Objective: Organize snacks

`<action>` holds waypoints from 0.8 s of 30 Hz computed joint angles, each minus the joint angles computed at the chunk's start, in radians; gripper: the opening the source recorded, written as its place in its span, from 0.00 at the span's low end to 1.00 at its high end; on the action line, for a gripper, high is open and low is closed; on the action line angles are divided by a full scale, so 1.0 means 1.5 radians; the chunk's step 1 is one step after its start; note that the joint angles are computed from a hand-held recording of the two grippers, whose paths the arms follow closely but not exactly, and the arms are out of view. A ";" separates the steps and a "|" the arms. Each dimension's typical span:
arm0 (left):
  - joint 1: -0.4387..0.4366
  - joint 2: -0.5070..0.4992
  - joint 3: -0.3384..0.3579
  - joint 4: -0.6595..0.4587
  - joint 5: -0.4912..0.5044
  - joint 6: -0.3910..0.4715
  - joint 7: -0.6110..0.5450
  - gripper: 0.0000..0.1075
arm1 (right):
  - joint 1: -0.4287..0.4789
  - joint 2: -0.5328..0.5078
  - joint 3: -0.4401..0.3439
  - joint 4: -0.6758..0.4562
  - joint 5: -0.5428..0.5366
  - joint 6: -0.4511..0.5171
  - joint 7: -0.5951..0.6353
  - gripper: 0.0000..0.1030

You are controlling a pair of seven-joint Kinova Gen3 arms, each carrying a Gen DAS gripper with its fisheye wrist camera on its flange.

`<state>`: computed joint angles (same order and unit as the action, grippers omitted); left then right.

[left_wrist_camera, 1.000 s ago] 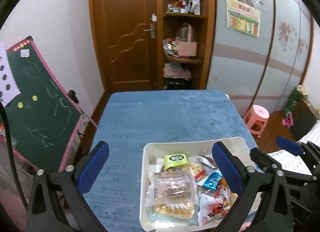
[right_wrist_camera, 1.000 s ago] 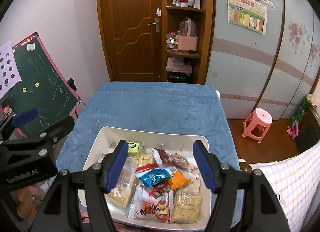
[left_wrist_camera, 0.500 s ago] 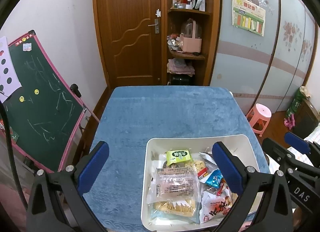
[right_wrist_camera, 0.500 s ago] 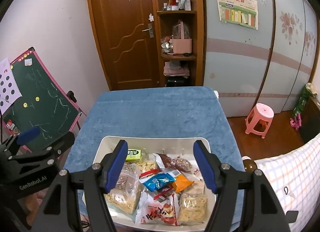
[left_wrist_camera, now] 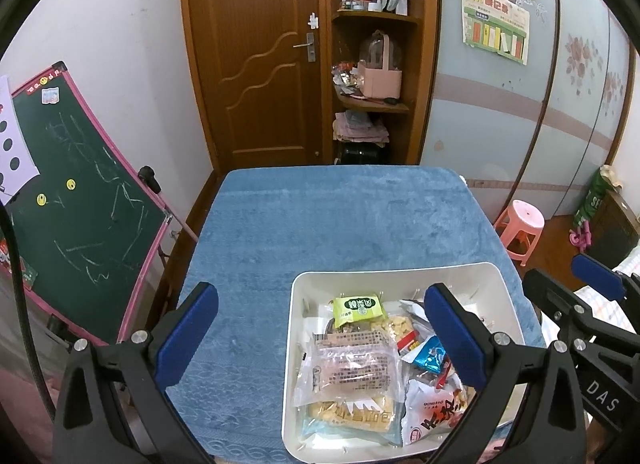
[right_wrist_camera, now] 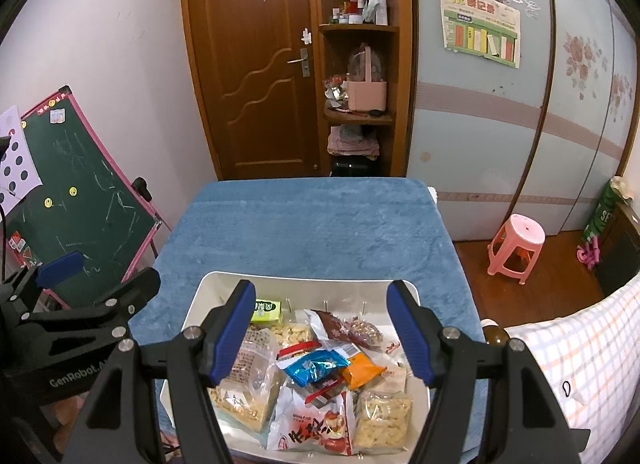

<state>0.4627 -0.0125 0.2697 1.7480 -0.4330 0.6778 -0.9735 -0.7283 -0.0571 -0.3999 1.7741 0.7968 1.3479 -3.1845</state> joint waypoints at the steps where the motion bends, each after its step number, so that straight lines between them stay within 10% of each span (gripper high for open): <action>1: 0.000 0.000 -0.001 0.001 0.000 0.000 0.000 0.95 | 0.000 -0.001 0.001 0.000 -0.001 -0.002 0.002 0.67; 24: 0.010 0.008 -0.003 -0.007 -0.012 0.014 0.015 0.95 | 0.009 -0.003 0.005 0.008 -0.019 -0.030 0.005 0.67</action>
